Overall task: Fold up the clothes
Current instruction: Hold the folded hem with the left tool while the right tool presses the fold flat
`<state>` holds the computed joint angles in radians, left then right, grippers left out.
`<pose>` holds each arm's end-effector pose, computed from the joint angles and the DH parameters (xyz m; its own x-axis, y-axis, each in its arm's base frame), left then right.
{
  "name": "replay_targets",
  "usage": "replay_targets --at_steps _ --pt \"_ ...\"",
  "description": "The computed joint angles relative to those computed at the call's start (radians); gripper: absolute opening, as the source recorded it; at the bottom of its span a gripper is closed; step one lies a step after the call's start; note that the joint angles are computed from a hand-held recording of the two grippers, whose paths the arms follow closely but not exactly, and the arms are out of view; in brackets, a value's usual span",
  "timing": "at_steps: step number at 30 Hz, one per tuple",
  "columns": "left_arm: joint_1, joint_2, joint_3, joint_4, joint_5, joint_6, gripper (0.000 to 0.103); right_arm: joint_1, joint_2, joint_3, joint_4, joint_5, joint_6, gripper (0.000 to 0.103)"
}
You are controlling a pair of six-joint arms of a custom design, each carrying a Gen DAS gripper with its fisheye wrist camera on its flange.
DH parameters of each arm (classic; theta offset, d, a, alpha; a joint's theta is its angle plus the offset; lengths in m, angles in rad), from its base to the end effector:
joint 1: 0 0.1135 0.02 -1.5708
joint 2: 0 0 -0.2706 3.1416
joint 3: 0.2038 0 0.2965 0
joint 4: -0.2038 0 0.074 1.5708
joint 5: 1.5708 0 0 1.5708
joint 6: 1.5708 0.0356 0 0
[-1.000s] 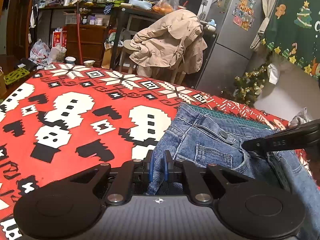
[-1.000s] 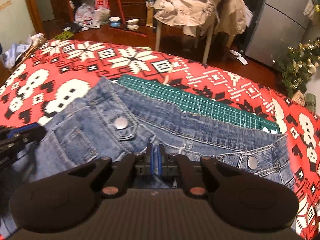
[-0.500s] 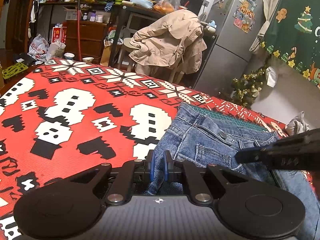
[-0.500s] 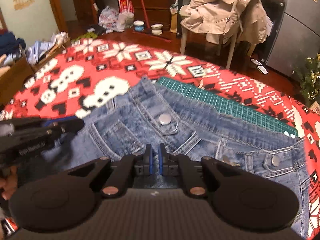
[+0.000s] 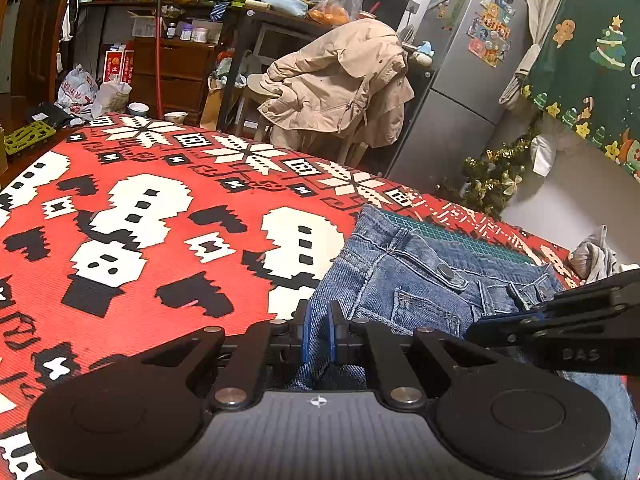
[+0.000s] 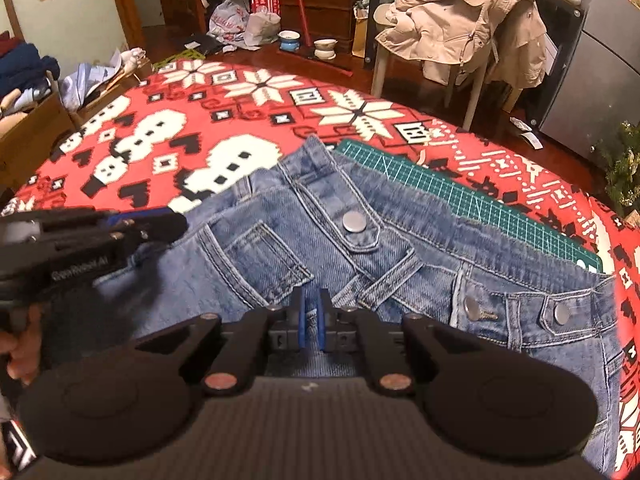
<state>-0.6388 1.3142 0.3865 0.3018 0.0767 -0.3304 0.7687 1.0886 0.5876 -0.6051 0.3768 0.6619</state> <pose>0.2089 -0.1585 0.1147 -0.6539 0.0827 -0.7520 0.4569 0.8354 -0.3054 0.1716 0.1477 0.1707 -0.8313 -0.0090 -0.5557 -0.0215 0.9996 0.0160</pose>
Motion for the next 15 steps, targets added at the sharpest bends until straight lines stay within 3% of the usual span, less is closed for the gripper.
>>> replay_targets --at_steps 6,11,15 --pt "-0.014 -0.004 0.001 -0.005 -0.022 0.011 0.009 -0.063 0.046 0.022 0.034 -0.02 0.005 0.006" --pt "-0.01 -0.006 0.005 -0.016 -0.016 0.009 0.009 0.014 -0.038 0.043 -0.049 -0.019 0.034 0.006" --pt "-0.015 -0.01 0.004 -0.019 -0.023 0.014 0.009 0.07 0.01 0.049 -0.065 -0.023 0.039 0.006"
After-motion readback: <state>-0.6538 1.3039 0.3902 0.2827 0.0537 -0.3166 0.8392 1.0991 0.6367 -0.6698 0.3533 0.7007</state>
